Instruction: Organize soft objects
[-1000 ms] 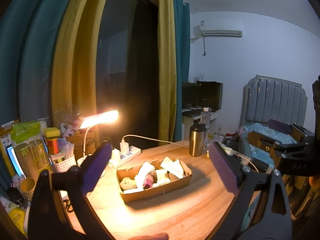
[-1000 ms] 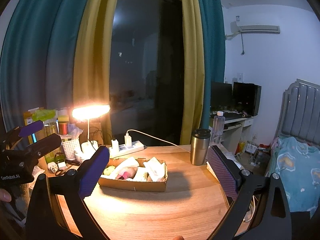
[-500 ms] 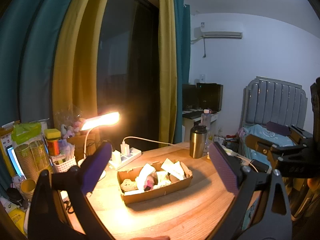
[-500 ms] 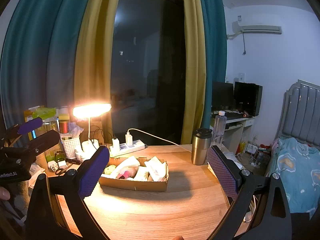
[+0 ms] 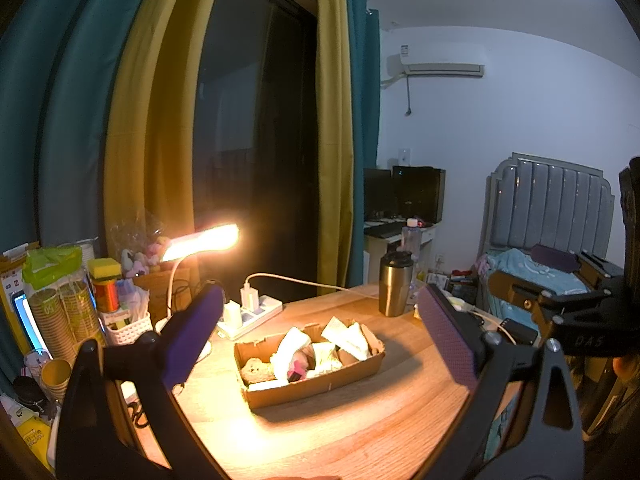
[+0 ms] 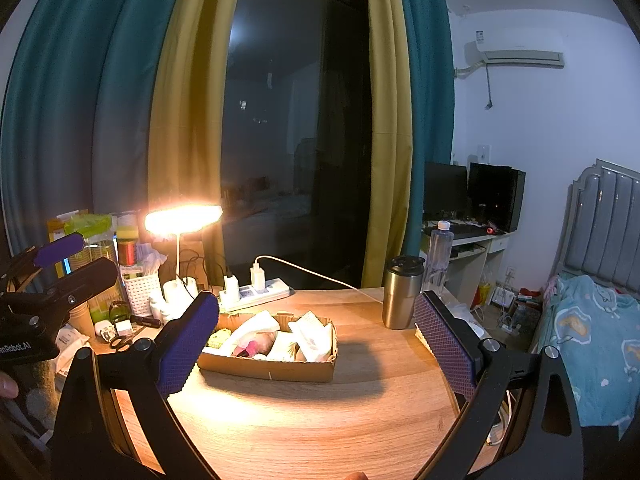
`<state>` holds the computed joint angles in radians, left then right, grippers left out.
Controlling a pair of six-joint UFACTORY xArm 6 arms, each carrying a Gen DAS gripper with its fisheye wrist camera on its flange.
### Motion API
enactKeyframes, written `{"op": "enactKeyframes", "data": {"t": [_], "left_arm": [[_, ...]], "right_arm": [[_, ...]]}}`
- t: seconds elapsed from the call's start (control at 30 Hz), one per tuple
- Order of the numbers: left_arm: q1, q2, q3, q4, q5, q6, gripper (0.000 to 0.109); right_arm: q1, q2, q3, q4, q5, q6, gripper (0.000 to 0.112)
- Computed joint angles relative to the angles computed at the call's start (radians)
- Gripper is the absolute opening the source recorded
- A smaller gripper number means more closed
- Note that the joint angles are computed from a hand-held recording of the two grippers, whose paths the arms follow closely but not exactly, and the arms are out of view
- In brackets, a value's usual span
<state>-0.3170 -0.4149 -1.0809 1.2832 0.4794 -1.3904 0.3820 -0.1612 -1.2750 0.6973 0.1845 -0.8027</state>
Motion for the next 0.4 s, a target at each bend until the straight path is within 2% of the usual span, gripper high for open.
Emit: {"op": "enactKeyframes", "data": {"t": [0.27, 0.4], "left_arm": [[-0.003, 0.000, 0.000, 0.000, -0.002, 0.006, 0.098], [0.016, 0.002, 0.003, -0.030, -0.030, 0.028, 0.098]], "right_arm": [[-0.001, 0.002, -0.002, -0.006, 0.002, 0.006, 0.100], [-0.004, 0.006, -0.001, 0.007, 0.007, -0.007, 0.100]]}}
